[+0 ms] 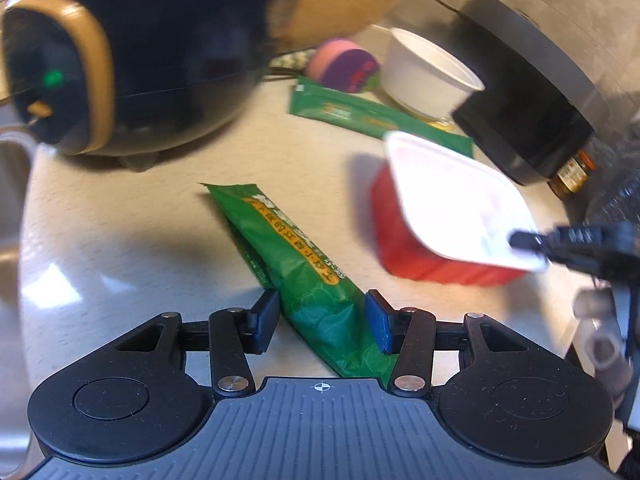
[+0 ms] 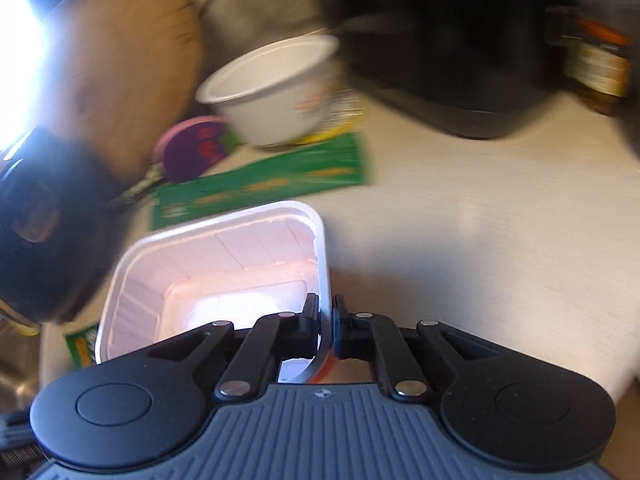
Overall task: Collect trash
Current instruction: 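Lift the tray with the right gripper while the left gripper grasps the green packet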
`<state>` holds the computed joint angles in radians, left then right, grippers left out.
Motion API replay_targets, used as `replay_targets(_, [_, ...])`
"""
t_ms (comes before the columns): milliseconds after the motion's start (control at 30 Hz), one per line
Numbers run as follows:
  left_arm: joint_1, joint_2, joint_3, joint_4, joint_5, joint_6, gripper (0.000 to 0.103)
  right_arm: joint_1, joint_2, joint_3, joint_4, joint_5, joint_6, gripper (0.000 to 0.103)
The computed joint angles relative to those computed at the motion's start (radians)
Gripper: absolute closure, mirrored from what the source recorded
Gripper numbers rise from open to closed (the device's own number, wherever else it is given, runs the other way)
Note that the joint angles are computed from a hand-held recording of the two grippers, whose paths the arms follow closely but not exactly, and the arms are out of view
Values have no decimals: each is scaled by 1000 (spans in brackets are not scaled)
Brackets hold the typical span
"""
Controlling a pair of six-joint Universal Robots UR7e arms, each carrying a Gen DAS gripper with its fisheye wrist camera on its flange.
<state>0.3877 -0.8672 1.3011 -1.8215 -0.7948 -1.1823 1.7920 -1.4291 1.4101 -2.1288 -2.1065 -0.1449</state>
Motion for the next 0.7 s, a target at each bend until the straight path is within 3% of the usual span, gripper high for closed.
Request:
replay_targets(167, [20, 52, -21, -134, -15, 142, 51, -23, -71, 62, -99, -79, 14, 96])
replay_targets(233, [27, 76, -48, -132, -23, 172, 51, -23, -81, 71, -123, -105, 11, 95])
replay_targets(333, [25, 98, -78, -113, -21, 191, 51, -31, -112, 87, -106, -72, 2, 94])
replay_targets(467, [7, 89, -76, -70, -9, 175, 51, -17, -144, 125, -111, -60, -23, 91])
replay_targets(600, [-7, 56, -52, 4, 1, 114, 51, -6, -187, 168, -125, -26, -19, 76])
replay_targets(700, [-14, 38, -49, 80, 14, 39, 51, 0, -208, 195, -134, -16, -28, 72])
